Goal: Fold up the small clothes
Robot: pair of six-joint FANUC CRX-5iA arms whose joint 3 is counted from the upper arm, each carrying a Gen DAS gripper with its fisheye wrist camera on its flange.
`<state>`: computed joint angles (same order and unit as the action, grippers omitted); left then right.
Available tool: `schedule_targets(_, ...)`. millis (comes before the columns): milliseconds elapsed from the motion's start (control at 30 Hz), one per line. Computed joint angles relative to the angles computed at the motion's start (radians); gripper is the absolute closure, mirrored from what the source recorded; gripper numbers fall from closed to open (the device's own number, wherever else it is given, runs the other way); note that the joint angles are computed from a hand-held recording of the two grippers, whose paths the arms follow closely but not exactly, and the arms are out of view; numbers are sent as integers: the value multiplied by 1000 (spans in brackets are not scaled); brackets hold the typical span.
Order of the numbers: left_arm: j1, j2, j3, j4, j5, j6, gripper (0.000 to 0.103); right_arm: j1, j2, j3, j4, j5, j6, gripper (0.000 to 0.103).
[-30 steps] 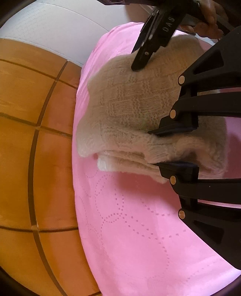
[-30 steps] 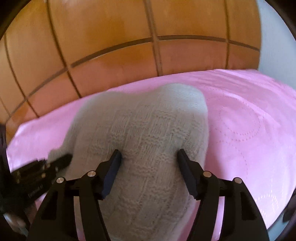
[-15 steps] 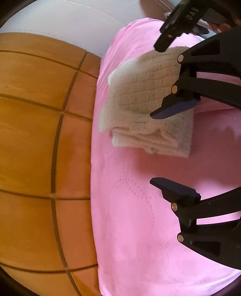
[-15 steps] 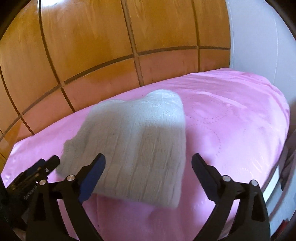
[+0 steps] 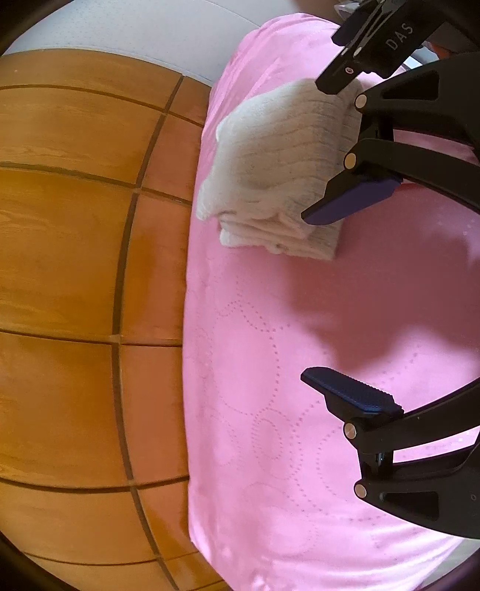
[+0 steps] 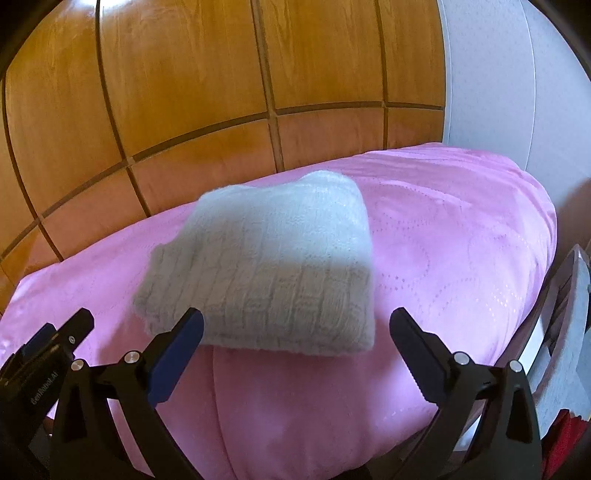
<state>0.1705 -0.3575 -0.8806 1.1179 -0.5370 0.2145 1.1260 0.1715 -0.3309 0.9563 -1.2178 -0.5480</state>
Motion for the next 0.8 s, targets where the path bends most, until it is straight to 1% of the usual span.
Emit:
schedule_targets(33,2,0,0,-12,3,10,25,5,5,5,1,-14,6,2)
schedule_targets(100,16,-3,2,-41,-4,35,18,8,8,8,-4,-25,-1,2)
schedule_targets(133,18,-2,1,-38,-2,37,17,9,11,14,-13,-35,2,2)
schedule_targets(233,15,-16,-15,-14,27,29,16,11,18,18,-12,-47,4,2)
schedule_targets(333,20,-21,-17,-12,34,29,14,11,24,23,-25,-42,11,2)
schedule_targets(433,15,-29,-23,-11,52,30,10,12,30,26,-30,-40,16,2)
schedule_targets(500,14,-34,-27,-13,57,37,9,10,32,29,-37,-36,26,2)
schedule_targets(533,14,-36,-27,-24,58,44,7,12,36,32,-40,-42,26,2)
schedule_targets(633,11,-41,-29,-33,64,40,7,14,42,36,-36,-55,32,2)
schedule_targets(700,11,-43,-29,-36,60,44,4,15,44,38,-36,-57,30,2)
schedule_targets(800,12,-44,-29,-38,55,41,4,13,44,38,-44,-47,37,2)
